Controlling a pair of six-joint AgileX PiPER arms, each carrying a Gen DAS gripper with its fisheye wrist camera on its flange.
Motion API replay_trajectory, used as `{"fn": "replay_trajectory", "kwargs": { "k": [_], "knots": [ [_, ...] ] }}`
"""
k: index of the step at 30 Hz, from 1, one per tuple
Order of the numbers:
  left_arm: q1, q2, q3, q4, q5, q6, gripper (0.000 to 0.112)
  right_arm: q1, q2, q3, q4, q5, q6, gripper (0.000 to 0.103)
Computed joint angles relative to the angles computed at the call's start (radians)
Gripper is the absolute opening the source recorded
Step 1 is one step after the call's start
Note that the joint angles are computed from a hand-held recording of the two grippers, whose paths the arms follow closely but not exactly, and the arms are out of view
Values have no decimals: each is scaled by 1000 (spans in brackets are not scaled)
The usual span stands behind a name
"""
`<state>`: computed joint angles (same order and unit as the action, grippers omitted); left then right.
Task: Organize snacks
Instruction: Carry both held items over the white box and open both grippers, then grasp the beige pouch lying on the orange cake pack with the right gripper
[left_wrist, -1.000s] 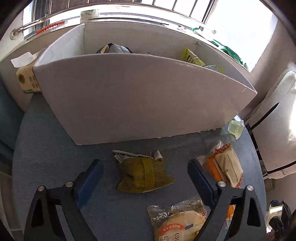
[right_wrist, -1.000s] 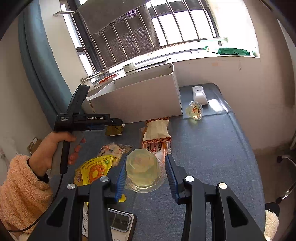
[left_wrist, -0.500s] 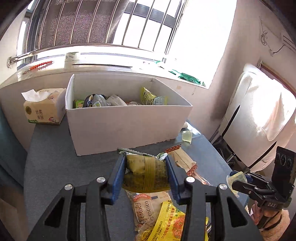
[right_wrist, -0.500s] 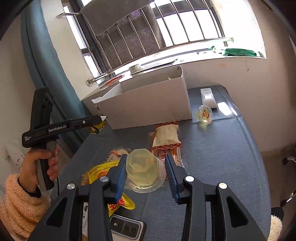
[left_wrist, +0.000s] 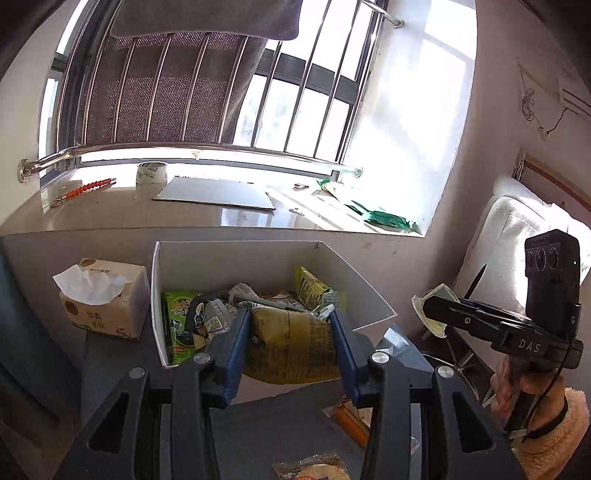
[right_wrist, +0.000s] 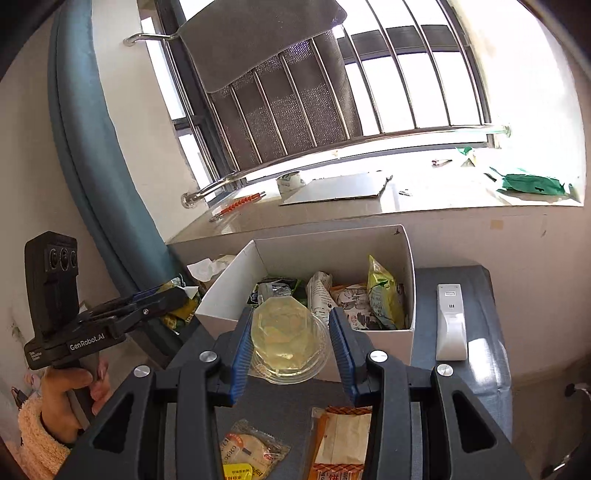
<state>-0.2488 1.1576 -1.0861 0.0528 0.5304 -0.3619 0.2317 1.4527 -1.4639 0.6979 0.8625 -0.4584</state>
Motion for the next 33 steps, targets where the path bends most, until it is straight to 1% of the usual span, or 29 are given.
{"fn": "replay_trajectory", "kwargs": {
  "k": [1, 2, 3, 4, 5, 8, 9, 10, 11, 12, 13, 15, 20, 22, 24, 26, 30, 33],
  "knots": [
    [35, 32, -35, -58, 6, 59, 48, 7, 64, -83, -31, 19, 33, 44],
    [61, 70, -78, -80, 28, 94, 48, 16, 127, -168, -76, 40, 73, 44],
    [76, 107, -116, -64, 44, 90, 48, 22, 184, -243, -115, 58, 119, 44],
    [95, 138, -145, -78, 56, 111, 48, 24, 239, -318, -141, 95, 158, 44],
    [119, 169, -170, -116, 65, 153, 48, 23, 283, -377, -157, 123, 180, 44],
    [145, 230, -203, -109, 74, 163, 49, 39, 347, -464, -240, 147, 232, 44],
    [151, 247, -212, -114, 85, 178, 56, 36, 361, -479, -239, 159, 238, 46],
    [153, 265, -223, -114, 108, 192, 65, 27, 372, -489, -222, 177, 236, 66],
    [147, 271, -221, -77, 121, 166, 92, 19, 374, -485, -207, 182, 237, 84],
    [136, 264, -205, -23, 114, 114, 103, 13, 358, -452, -195, 157, 238, 103],
    [131, 251, -181, -8, 105, 96, 103, 7, 335, -412, -189, 126, 241, 103],
    [134, 238, -163, -29, 114, 98, 103, 4, 308, -376, -202, 106, 246, 103],
    [107, 166, -106, 9, 106, 65, 103, 0, 218, -270, -170, 52, 198, 103],
    [72, 121, -79, 85, 106, -4, 103, 1, 180, -237, -160, 50, 190, 103],
    [42, 68, -50, 127, 110, -53, 103, -1, 136, -198, -144, 55, 170, 103],
    [-3, 5, -10, 175, 113, -104, 103, -4, 68, -125, -112, 35, 131, 103],
    [-166, -124, 78, 392, 155, -344, 103, -27, -103, 76, -33, -14, 13, 103],
    [-324, -219, 150, 534, 218, -549, 103, -65, -236, 235, 38, -28, -76, 103]
  ]
}}
